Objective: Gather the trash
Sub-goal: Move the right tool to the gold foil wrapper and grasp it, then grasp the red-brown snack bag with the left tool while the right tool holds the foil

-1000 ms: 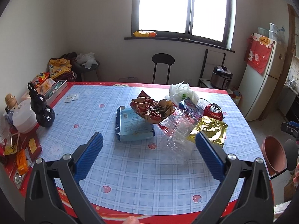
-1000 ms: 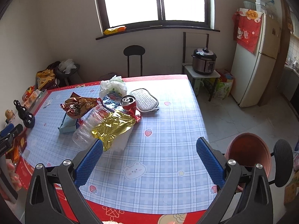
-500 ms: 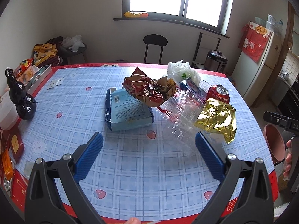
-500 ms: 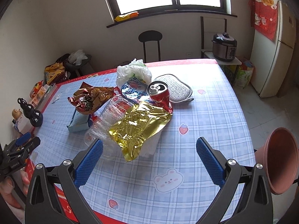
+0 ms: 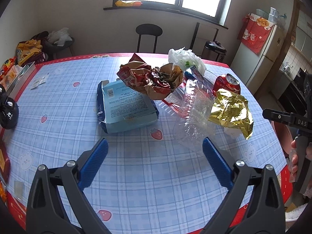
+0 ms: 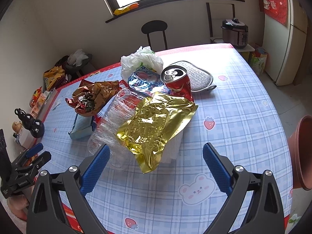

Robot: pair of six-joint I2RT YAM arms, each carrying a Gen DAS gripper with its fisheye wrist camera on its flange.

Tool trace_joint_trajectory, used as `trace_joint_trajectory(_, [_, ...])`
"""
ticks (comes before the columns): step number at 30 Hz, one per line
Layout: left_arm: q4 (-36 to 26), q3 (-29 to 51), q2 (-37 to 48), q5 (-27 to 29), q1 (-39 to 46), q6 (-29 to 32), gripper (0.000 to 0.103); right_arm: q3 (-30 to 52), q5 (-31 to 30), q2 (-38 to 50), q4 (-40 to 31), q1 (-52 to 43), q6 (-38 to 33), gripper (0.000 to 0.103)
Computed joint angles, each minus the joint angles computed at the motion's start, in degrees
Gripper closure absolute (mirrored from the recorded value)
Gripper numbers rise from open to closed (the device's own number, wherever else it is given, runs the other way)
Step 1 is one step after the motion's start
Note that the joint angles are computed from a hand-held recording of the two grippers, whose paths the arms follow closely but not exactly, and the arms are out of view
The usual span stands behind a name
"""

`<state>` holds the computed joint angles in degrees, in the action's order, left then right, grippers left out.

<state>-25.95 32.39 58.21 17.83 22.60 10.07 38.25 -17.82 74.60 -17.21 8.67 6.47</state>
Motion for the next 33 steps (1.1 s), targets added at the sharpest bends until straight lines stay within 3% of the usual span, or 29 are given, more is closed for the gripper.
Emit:
trace_joint_trajectory(3, [1.3, 0.2, 2.6, 1.1, 1.0, 0.3, 0.013, 0.1, -1.2, 2.3, 2.1, -0.4, 1.3, 0.013])
trace_joint_trajectory(9, [3.6, 0.5, 5.9, 1.0, -0.9, 0.2, 0.013, 1.9, -2.2, 11.1, 8.5, 0.7, 6.5, 0.021])
trace_joint_trajectory(14, [5.0, 0.5, 6.9, 0.5, -3.5, -1.4, 0.013, 3.8, -1.8, 17.2, 12.0, 0.9, 12.2, 0.022])
trace_joint_trajectory(17, [5.2, 0.6, 7.7, 0.9, -3.8, -1.5, 0.013, 4.7, -0.5, 19.1, 12.0, 1.7, 12.7, 0.036])
trace_joint_trajectory(19, [5.4, 0.8, 8.2, 1.0, -4.0, -1.4, 0.013, 5.4, 2.1, 19.0, 9.6, 3.1, 11.1, 0.042])
trace_joint_trajectory(21, [5.5, 0.9, 8.5, 1.1, -3.8, -1.3, 0.013, 4.8, 3.0, 17.6, 9.0, 3.9, 9.2, 0.057])
trace_joint_trajectory(25, [5.7, 1.0, 9.5, 1.4, -4.0, -1.4, 0.013, 3.0, 2.2, 15.0, 8.3, 3.5, 8.3, 0.068])
trace_joint_trajectory(33, [6.0, 0.2, 10.9, 0.2, -5.7, -2.1, 0.013, -3.4, -4.5, 8.6, 10.1, 0.4, 8.1, 0.079])
